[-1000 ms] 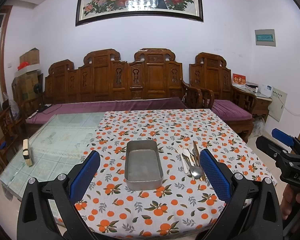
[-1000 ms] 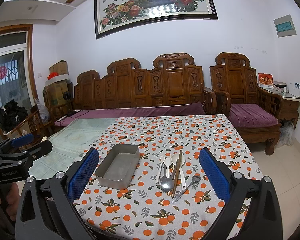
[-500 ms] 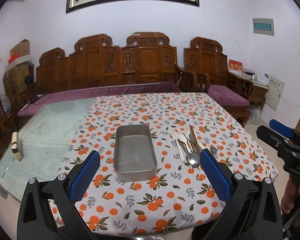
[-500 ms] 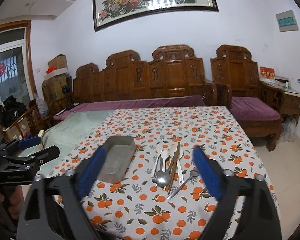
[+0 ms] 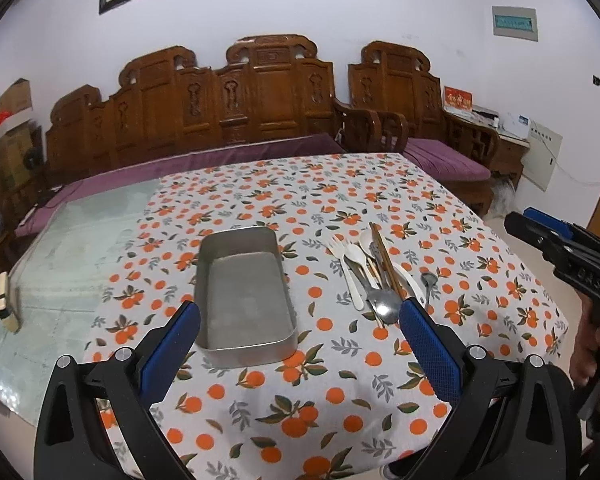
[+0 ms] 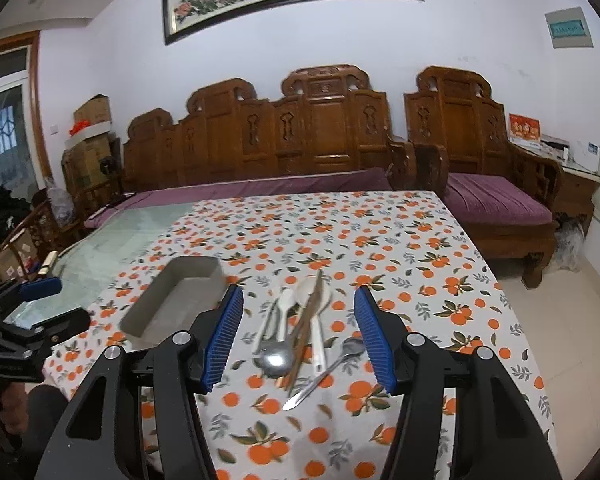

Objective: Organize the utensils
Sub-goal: 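Grasp the white plastic fork with the left tool while the right tool grasps a thin steel utensil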

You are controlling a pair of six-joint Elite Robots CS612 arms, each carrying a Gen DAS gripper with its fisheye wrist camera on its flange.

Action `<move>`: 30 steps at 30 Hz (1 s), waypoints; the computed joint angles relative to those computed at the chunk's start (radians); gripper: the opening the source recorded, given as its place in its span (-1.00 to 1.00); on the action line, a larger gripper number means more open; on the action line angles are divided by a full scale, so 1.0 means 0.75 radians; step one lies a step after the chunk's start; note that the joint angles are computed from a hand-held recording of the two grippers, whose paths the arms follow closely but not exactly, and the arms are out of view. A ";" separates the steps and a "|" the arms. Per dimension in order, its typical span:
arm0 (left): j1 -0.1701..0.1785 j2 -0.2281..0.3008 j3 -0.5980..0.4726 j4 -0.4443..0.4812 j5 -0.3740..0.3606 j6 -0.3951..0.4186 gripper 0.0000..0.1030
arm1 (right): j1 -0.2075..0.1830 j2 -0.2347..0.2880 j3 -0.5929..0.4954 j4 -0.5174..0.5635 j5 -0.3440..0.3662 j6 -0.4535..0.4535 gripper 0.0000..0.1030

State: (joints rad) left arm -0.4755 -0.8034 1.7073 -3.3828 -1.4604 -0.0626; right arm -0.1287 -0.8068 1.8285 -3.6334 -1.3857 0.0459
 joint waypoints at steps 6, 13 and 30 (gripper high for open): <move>0.002 0.039 -0.054 0.021 -0.029 0.010 0.87 | -0.017 0.052 -0.080 0.067 -0.004 -0.016 0.14; -0.008 0.091 -0.138 0.118 -0.063 0.043 0.87 | -0.038 0.131 -0.171 0.199 -0.004 -0.008 0.14; -0.013 0.173 -0.246 0.244 -0.090 0.014 0.87 | -0.020 0.280 -0.339 0.561 -0.050 -0.030 0.08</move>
State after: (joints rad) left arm -0.4852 -0.6734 1.5227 -3.1996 -1.5279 -0.0518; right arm -0.1436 -0.5964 1.5742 -3.2127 -1.4233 0.0235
